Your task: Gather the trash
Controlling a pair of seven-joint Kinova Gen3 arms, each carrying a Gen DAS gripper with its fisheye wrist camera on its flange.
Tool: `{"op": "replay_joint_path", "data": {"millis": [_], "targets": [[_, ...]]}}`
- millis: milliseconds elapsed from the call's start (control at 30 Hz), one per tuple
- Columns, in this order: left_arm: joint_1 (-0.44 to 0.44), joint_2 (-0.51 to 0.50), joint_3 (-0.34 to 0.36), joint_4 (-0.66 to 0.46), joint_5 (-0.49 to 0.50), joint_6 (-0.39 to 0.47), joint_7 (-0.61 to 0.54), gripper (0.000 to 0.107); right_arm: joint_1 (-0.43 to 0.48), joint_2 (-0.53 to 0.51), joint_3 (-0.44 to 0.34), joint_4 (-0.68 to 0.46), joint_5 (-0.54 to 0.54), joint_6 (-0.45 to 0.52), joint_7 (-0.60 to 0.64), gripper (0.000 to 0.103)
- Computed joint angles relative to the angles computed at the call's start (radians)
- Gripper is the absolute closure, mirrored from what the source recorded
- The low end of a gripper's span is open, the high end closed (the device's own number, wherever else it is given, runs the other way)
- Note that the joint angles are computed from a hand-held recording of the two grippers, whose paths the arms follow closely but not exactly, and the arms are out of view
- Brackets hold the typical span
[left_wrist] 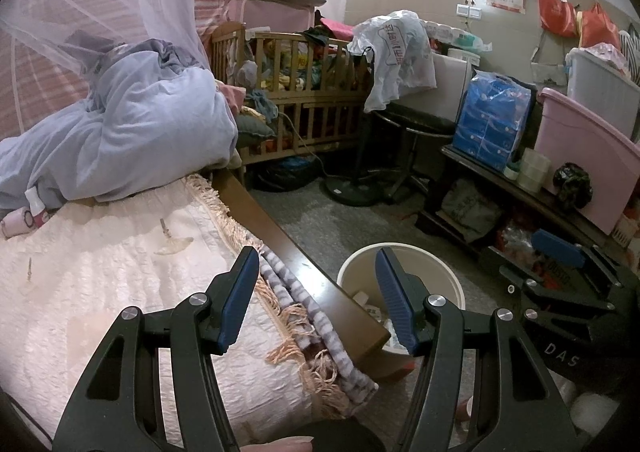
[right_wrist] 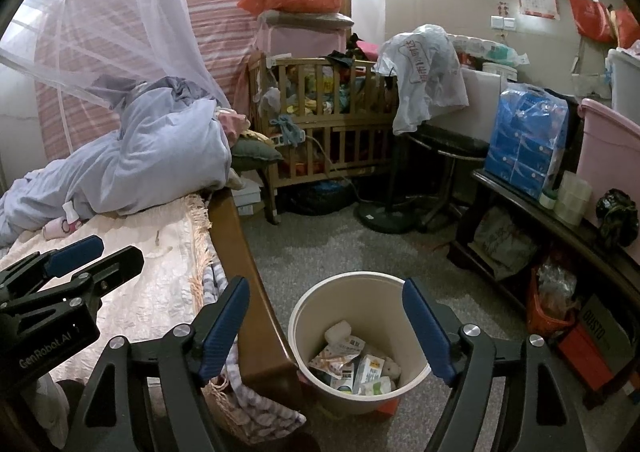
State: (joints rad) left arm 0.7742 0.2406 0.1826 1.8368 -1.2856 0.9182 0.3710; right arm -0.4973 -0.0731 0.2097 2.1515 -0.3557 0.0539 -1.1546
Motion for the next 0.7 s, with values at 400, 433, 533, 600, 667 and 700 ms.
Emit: {"op": "replay_joint_path", "data": {"millis": [400,433,533,600,667,700], "targets": [[0.002,0.005,-0.002,0.001,0.012,-0.013,0.015,0.048,-0.078,0.014,0.078,0.01,-0.051,-0.007,0.055,0.025],[0.006,0.008,-0.001,-0.002,0.012,-0.008,0.017,0.048,-0.084,0.014,0.084,0.011,-0.061,-0.006,0.068,0.025],[0.006,0.008,-0.003,-0.002,0.012,-0.011,0.02,0.048,-0.107,0.015,0.113,0.006,-0.11,0.004,0.125,0.025],[0.002,0.003,-0.004,0.002,0.013,-0.017,0.017,0.048,-0.092,0.015,0.101,0.004,-0.137,0.01,0.152,0.025],[0.004,0.005,-0.003,0.001,0.013,-0.016,0.02,0.048,-0.087,0.015,0.102,0.002,-0.175,0.015,0.192,0.025],[0.006,0.005,-0.003,0.001,0.013,-0.014,0.022,0.048,-0.076,0.017,0.091,0.0,-0.186,0.015,0.203,0.025]]}}
